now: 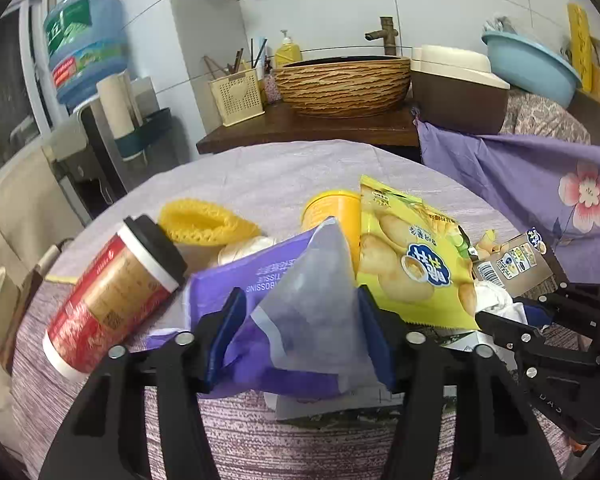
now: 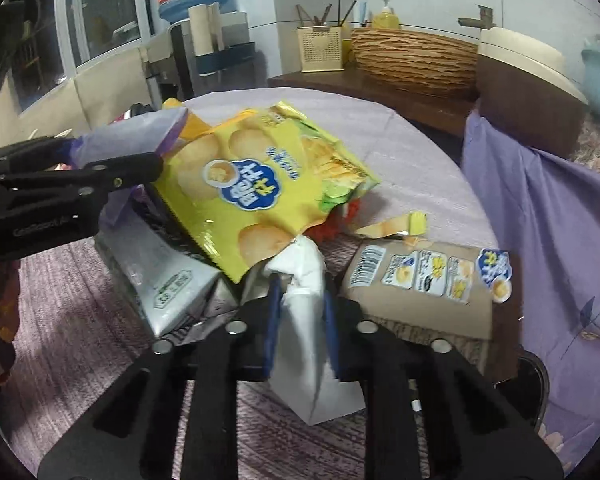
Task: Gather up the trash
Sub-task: 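Grasp the white tissue with the right tool while the left tool grasps the purple bag, then drop the white tissue into the black bin with the right tool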
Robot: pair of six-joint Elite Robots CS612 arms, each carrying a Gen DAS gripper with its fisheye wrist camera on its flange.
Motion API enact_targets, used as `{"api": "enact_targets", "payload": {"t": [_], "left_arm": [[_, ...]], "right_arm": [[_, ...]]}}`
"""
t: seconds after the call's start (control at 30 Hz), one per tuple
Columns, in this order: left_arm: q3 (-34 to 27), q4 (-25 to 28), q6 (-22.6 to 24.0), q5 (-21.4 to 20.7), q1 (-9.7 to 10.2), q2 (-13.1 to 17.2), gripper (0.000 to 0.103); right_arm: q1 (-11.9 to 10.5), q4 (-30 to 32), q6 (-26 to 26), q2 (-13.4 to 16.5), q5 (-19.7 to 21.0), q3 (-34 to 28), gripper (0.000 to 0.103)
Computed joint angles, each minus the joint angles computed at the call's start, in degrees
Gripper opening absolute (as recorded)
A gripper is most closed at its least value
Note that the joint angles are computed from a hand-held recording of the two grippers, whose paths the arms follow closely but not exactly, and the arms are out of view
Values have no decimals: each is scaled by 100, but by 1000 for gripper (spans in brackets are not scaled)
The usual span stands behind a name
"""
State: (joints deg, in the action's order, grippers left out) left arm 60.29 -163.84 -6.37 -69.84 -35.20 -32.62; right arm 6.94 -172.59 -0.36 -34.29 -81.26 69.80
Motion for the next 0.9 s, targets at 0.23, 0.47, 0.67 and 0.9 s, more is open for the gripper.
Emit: {"api": "enact_targets", "payload": {"t": [0.23, 0.47, 0.67, 0.9], "left_arm": [[758, -668, -571, -387, 114, -358, 42], [1764, -1719, -783, -305, 69, -832, 41], [2409, -2419, -820, -180, -20, -1142, 41], [2958, -3049, -1063, -390, -150, -1368, 41]], "right_arm": [[8, -452, 158, -182, 45, 383, 9], [35, -1117, 297, -438, -27, 912, 9], [12, -1536, 487, -662, 143, 1359, 9], [-36, -2022, 768, -928, 247, 1943, 9]]}}
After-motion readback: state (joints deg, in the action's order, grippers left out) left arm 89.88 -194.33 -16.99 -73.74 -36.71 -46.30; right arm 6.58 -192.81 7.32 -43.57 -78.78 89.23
